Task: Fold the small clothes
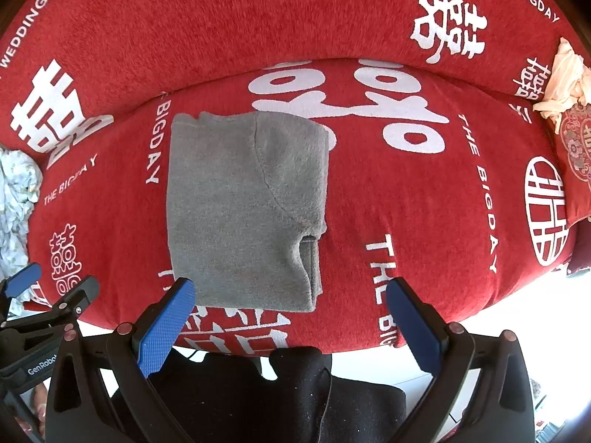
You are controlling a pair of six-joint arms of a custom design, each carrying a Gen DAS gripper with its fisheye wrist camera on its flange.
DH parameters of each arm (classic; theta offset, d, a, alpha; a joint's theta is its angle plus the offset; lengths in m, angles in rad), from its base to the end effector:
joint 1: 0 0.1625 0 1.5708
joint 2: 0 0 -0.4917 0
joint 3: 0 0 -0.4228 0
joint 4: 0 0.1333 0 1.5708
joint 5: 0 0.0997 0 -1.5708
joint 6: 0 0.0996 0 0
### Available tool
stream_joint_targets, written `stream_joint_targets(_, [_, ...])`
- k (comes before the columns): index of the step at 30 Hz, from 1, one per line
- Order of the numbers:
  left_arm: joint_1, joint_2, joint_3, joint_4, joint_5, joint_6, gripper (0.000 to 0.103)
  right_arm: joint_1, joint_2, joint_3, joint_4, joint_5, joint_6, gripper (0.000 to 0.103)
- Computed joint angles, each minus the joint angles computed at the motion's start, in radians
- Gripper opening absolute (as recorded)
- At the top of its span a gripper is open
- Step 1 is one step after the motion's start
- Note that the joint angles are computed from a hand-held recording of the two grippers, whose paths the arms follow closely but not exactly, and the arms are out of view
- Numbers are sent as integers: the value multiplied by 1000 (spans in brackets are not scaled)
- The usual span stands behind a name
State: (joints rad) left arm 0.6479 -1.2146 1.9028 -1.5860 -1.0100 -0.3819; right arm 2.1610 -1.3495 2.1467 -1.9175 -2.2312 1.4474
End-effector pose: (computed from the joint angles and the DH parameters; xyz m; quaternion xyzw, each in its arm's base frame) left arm -0.3049 -0.4644 0.2267 0.3304 0.8497 0.0935 0.4002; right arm 0.3153 -0.3410 0.2255 -0.3173 -0.8688 0.1583 0.3456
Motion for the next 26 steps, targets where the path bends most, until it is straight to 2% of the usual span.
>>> stream_joint_targets(13, [5,11,-5,-8,-26,-37,103,-14,-5,13,-25,12,-21,103])
stream_joint_targets(26, [1,15,-3,-21,-40,-9,103,-22,-17,25,-35,22,-19,103])
